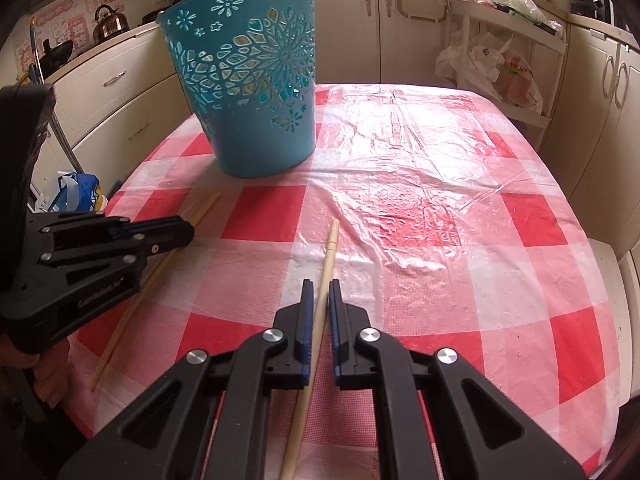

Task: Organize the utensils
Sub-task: 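Grasp a wooden chopstick with the right tool while the left tool grasps another, then drop the left tool's chopstick into the teal cup while the right tool holds its own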

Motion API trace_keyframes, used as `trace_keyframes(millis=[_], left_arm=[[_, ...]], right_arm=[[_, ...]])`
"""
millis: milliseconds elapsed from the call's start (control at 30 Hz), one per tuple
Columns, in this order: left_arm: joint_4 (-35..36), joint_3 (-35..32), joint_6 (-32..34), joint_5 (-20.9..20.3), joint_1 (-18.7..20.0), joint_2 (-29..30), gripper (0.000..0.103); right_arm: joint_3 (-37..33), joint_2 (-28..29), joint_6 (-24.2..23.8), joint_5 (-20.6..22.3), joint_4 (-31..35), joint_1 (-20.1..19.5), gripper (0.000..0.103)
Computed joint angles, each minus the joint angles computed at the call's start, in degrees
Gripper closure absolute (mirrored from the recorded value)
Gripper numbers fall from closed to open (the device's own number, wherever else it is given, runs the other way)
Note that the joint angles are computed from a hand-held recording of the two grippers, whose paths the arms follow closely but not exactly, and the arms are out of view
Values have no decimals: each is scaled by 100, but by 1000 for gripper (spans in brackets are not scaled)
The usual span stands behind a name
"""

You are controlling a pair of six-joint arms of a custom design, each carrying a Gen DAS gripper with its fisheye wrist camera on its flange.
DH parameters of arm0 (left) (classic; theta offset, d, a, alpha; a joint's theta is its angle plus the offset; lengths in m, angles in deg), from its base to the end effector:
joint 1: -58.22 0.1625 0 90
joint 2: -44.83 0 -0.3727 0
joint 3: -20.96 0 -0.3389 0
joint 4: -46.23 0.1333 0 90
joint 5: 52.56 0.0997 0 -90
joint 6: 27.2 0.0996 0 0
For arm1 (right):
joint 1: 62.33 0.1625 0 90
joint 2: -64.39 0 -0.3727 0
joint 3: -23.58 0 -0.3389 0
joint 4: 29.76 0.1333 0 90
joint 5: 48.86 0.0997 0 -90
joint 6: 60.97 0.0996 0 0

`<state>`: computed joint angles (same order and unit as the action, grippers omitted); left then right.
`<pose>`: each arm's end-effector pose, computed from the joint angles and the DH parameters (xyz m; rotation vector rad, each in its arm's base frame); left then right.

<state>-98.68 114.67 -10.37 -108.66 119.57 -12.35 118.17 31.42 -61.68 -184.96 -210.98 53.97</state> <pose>-0.1196 -0.6127 0.2270 0.8677 2.3948 -0.4892 0.3186 -0.5058 0.0564 0.2909 -2.3383 0.8240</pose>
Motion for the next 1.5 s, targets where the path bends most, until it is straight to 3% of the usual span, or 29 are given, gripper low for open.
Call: trace_keyframes(millis=[133,367,500,600,667,700,767,867,900,1067,1200,1300,1500], left_arm=[[-62,-3,-19,87,-11,33,95],[-226,50,155,53,-4,36,98],[-198,103,126,162,-27,-7,97],[-230,87,180,225,-36,21,88],[-393,92,203,358,-47,79,73],[-320,38,127,299,-20,82,73],[-254,-10,95,212,11,75,74],[-192,-1,181,96,29,25,96],[-131,-4,158,54,37,-1,97],[-104,41,169,158,4,-26,96],[-287,76,237,258,-25,36,92],[-293,88,290,224,-38,34,98],[-221,257,203,242,-85,-113,98]], right_arm=[[-126,132,-172,-228,24,64,94],[-95,117,-301,-58,-85,55,97],[-189,165,-278,-204,115,77,97],[-230,200,-345,-282,144,109,97],[-251,231,-418,-341,121,129,97],[-258,239,-444,-356,120,134,97],[-243,230,-451,-321,95,123,97],[-169,156,-367,-171,79,98,97],[-152,129,-339,-144,89,96,97],[-194,102,-176,-194,364,92,96],[-290,210,-359,-372,362,148,96],[-294,199,-353,-332,417,152,97],[-248,90,-174,-267,605,214,97]])
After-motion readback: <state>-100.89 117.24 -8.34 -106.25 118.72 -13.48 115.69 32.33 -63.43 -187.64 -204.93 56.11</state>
